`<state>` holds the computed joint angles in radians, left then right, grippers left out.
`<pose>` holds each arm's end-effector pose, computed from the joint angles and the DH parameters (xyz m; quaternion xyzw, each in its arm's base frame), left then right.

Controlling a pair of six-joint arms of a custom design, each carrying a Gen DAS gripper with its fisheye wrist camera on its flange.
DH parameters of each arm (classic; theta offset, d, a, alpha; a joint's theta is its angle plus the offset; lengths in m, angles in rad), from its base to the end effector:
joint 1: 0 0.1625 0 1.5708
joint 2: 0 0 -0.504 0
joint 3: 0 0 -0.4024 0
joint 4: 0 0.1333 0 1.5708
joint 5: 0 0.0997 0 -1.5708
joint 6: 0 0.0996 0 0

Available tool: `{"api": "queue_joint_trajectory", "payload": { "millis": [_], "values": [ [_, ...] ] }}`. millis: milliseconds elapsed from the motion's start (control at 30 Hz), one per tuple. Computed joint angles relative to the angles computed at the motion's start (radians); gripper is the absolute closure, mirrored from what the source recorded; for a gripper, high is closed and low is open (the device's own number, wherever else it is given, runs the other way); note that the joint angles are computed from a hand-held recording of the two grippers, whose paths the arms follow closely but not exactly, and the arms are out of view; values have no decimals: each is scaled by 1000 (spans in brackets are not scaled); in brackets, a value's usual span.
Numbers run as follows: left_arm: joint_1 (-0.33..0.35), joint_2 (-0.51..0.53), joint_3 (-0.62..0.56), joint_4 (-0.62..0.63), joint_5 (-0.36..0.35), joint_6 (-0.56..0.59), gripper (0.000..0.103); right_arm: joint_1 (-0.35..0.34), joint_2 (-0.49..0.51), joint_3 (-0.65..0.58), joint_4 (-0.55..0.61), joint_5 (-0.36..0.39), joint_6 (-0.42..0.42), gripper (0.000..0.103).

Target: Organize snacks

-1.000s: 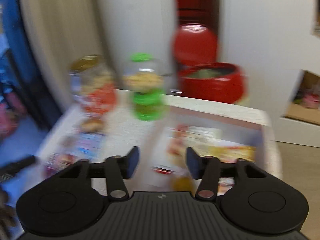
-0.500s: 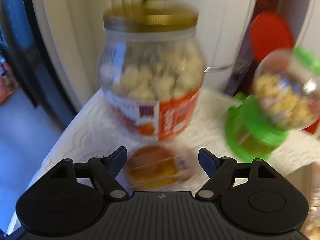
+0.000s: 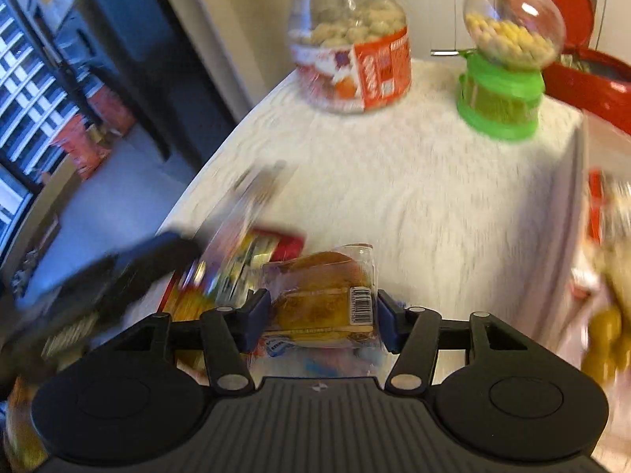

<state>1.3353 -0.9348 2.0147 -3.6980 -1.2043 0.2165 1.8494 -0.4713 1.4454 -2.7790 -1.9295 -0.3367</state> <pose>0.0198 -0.6418 0.2529 0.1020 0.8503 -0.4931 0.1531 0.3128 -0.7361 -0.0091 0.2761 -0.9377 0.1097 0.1804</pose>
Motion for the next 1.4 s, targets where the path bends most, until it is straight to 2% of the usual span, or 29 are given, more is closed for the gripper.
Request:
{"api": "queue_joint_trajectory", "payload": {
  "millis": [100, 167, 233, 267, 300, 367, 433, 533, 567, 633, 700, 833, 900, 1000, 1033, 1067, 1133, 1167, 1233, 1267, 1333, 1400],
  "values": [
    [-13, 5, -14, -22, 14, 37, 52, -13, -68, 121, -46, 32, -15, 51],
    [-19, 15, -59, 29, 54, 68, 52, -22, -108, 200, -104, 13, -36, 51],
    [-25, 31, -121, 131, 127, 74, 52, -28, -132, 273, -221, -33, -107, 52],
    [-28, 44, -149, 171, 166, 77, 52, -29, -138, 307, -298, -61, -161, 52],
    [-32, 59, -177, 209, 203, 81, 52, -29, -141, 339, -384, -91, -219, 59],
    [-37, 86, -221, 278, 263, 87, 52, -35, -141, 381, -532, -132, -329, 59],
    [-37, 105, -245, 312, 295, 85, 52, -51, -154, 419, -635, -148, -378, 60],
    [-46, 119, -235, 257, 312, 141, 58, -80, -183, 465, -713, -141, -404, 60],
    [-48, 112, -217, 237, 293, 153, 60, -91, -198, 489, -743, -128, -415, 59],
    [-53, 96, -178, 194, 247, 169, 74, -108, -215, 524, -812, -110, -441, 52],
    [-64, 73, -125, 142, 210, 193, 82, -116, -211, 538, -888, -110, -459, 46],
    [-94, 13, -9, 89, 144, 199, 84, -117, -200, 553, -1043, -122, -478, 43],
    [-108, -17, 37, 101, 115, 171, 84, -102, -165, 534, -1163, -175, -518, 43],
    [-130, -52, 104, 101, 81, 142, 84, -68, -44, 387, -1443, -376, -642, 43],
    [-138, -61, 124, 97, 72, 135, 84, -67, -23, 351, -1518, -398, -662, 43],
    [-145, -72, 149, 93, 59, 128, 84, -68, -20, 339, -1552, -412, -639, 43],
    [-155, -86, 181, 95, 38, 115, 84, -75, -57, 402, -1526, -396, -518, 43],
    [-159, -91, 194, 102, 27, 107, 84, -78, -67, 436, -1531, -374, -493, 43],
    [-162, -96, 214, 116, 3, 93, 84, -80, -47, 482, -1627, -352, -549, 43],
    [-164, -96, 221, 123, -7, 89, 84, -83, -42, 509, -1640, -336, -564, 43],
    [-166, -91, 230, 129, -20, 89, 83, -89, -42, 557, -1590, -305, -532, 43],
    [-169, -79, 228, 129, -8, 89, 83, -101, -71, 615, -1466, -242, -438, 43]
  ]
}}
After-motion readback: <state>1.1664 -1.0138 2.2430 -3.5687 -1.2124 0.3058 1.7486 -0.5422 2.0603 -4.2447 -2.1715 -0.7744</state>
